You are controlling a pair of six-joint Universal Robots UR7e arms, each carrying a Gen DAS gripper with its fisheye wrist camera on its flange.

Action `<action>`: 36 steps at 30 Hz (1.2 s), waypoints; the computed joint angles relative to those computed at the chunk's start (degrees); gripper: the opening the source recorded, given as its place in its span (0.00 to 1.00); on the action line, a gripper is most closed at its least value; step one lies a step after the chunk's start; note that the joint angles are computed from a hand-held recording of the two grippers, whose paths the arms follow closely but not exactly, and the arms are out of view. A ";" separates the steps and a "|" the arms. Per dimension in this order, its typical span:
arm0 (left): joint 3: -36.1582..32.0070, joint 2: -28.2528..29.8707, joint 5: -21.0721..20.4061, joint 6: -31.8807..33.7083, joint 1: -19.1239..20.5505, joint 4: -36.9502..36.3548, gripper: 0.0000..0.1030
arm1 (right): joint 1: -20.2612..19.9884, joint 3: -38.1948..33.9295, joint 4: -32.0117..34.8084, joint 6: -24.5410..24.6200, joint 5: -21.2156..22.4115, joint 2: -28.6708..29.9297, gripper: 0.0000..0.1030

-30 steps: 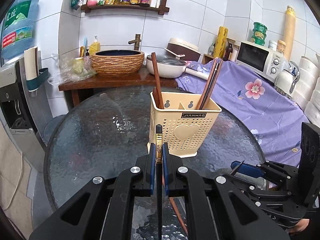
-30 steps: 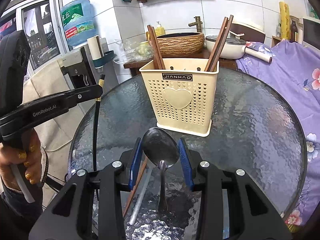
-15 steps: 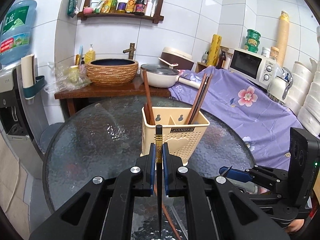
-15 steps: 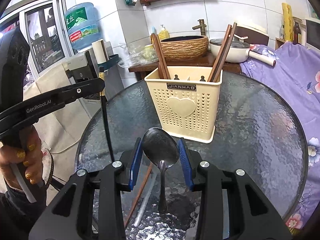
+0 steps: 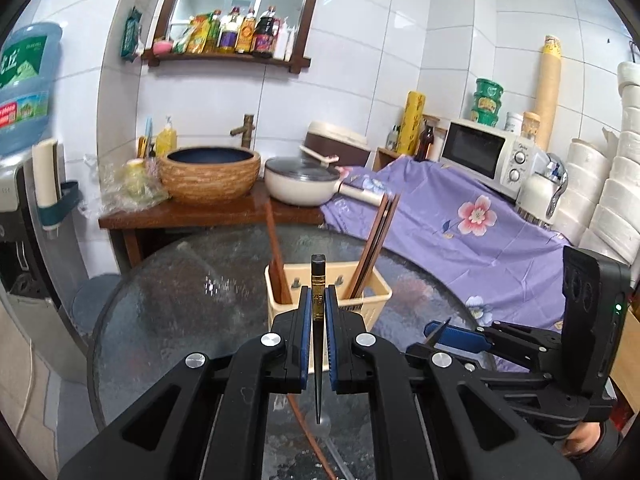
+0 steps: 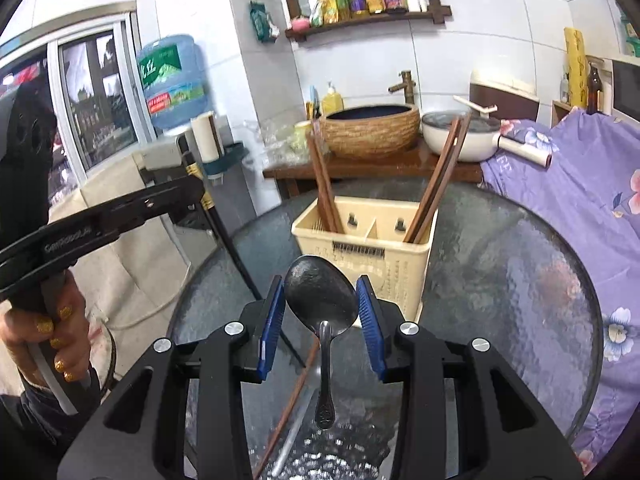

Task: Organize utensils
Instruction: 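Lift the spoon and chopstick with both tools and lower them into the holder, then open both tools to release the spoon and chopstick into the holder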

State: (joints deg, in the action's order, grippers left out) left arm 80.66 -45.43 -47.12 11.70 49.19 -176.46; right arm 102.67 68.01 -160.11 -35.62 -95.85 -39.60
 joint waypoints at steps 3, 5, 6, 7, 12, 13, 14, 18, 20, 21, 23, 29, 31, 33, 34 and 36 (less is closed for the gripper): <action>-2.51 0.33 -0.70 1.72 -0.82 -0.33 0.06 | 0.56 -3.73 1.09 0.98 0.43 1.00 0.36; -4.60 0.94 -0.60 3.38 -1.53 -0.91 0.06 | 1.04 -6.43 1.40 1.67 0.89 1.84 0.36; -5.59 1.25 -0.51 4.11 -1.82 -1.27 0.06 | 1.24 -7.68 1.31 1.95 1.11 2.31 0.36; -7.38 1.91 -0.22 5.27 -2.19 -1.76 0.06 | 1.52 -9.35 1.37 2.30 1.45 2.96 0.36; -16.60 6.22 2.48 9.67 -3.06 -4.75 0.06 | 2.97 -17.56 -0.84 1.23 1.04 7.23 0.36; -19.24 7.47 2.82 9.87 -2.98 -4.92 0.06 | 3.30 -19.57 -2.16 0.59 0.79 8.55 0.36; -20.94 8.31 3.18 10.16 -2.90 -5.04 0.06 | 3.57 -21.49 -3.13 -0.26 0.43 9.84 0.36; -29.41 12.91 5.09 9.35 -1.79 -2.71 0.06 | 4.24 -29.73 -5.71 -3.77 -1.60 15.55 0.36; -33.36 15.15 6.12 7.52 -1.02 -0.04 0.06 | 4.05 -34.19 -6.76 -5.38 -2.55 18.95 0.36; -34.64 15.98 6.52 7.05 -0.74 0.64 0.06 | 3.90 -35.68 -6.46 -5.66 -3.13 20.12 0.36; -36.98 17.75 7.38 6.50 -0.09 1.77 0.06 | 3.44 -38.40 -4.47 -4.95 -4.11 21.97 0.36; -34.87 18.16 7.21 3.42 1.81 3.15 0.06 | 1.58 -37.54 -2.93 -3.15 -5.27 22.89 0.36; -33.79 18.04 6.94 2.71 2.32 3.53 0.06 | 1.17 -36.68 -2.84 -3.29 -5.65 22.80 0.36; -32.31 17.82 7.00 2.16 2.77 3.92 0.06 | 0.77 -35.28 -3.08 -3.39 -5.82 22.41 0.36; -31.68 17.76 6.97 1.69 3.01 4.41 0.06 | 0.63 -34.22 -3.37 -3.44 -5.85 22.06 0.36; -30.17 17.44 6.74 0.50 3.46 5.56 0.06 | 0.44 -33.12 -3.74 -3.72 -6.25 21.85 0.36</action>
State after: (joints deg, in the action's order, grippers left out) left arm 50.50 -27.99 -40.38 12.20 52.64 -170.90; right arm 103.10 34.89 -163.85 -39.34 -102.10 -17.75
